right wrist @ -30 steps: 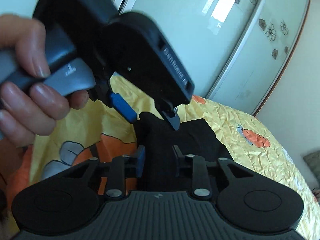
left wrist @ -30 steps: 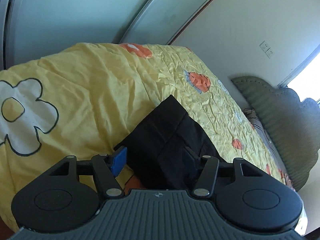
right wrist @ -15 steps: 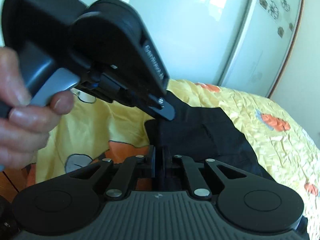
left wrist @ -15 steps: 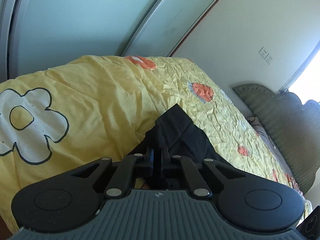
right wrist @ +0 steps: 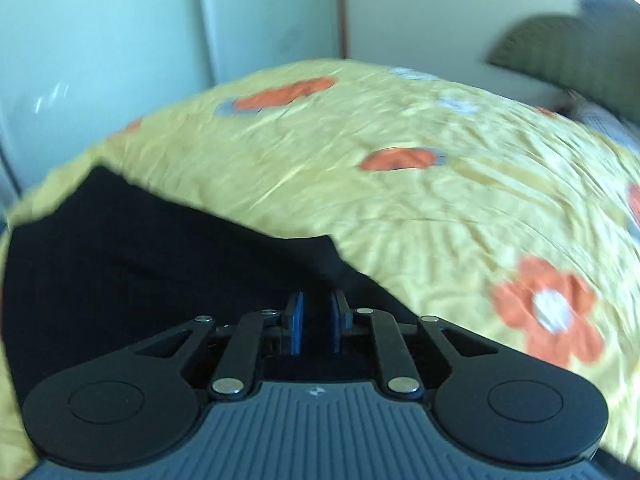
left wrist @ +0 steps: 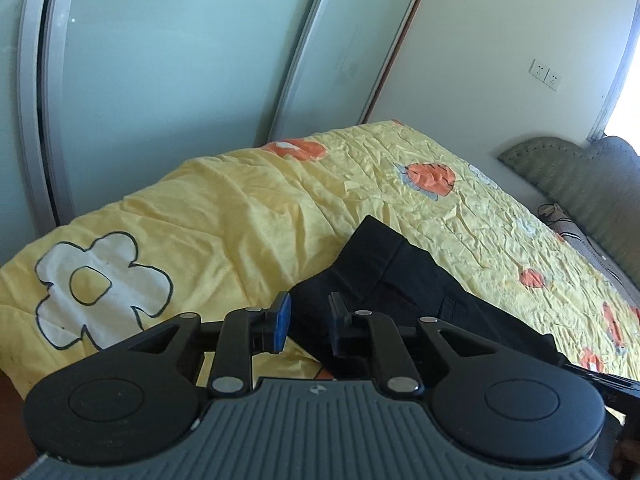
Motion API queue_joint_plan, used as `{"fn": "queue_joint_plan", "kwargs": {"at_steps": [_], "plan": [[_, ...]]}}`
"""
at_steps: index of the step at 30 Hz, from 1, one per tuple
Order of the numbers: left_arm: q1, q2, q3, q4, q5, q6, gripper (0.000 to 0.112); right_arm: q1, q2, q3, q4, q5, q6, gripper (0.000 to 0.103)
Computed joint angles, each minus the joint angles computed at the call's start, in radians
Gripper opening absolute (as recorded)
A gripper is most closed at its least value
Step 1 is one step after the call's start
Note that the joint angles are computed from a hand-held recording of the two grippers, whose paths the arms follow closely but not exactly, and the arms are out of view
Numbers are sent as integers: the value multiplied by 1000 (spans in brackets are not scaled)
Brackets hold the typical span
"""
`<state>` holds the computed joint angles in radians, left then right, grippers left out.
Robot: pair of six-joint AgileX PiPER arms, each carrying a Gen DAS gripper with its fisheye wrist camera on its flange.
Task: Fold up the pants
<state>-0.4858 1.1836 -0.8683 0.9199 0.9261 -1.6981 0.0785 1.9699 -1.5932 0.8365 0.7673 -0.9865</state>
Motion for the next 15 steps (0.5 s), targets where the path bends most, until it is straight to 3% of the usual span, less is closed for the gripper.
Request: {"fn": "queue_joint_plan", "kwargs": {"at_steps": [3,5,7,9,13,15], "plan": [[-79,42,-66,51,126,12,26,-124,-135,177,196,102,-235,25],[-114,78,-118,62,116,63,33,-173,-204,278,210,148,-311,46],[-147,130,-163,74,46,109,47,-208,-253,367,192,164,-348,49],[-187,210,-216,88,-27,160,61,-236,-280,449,169,100,-360,48],[-255,372,-358,-3,-161,369,62,-380,-330,533,251,24,-331,49],[-293,441,-410,-30,-226,419,63,-475,-356,546,288,45,-363,49]]}}
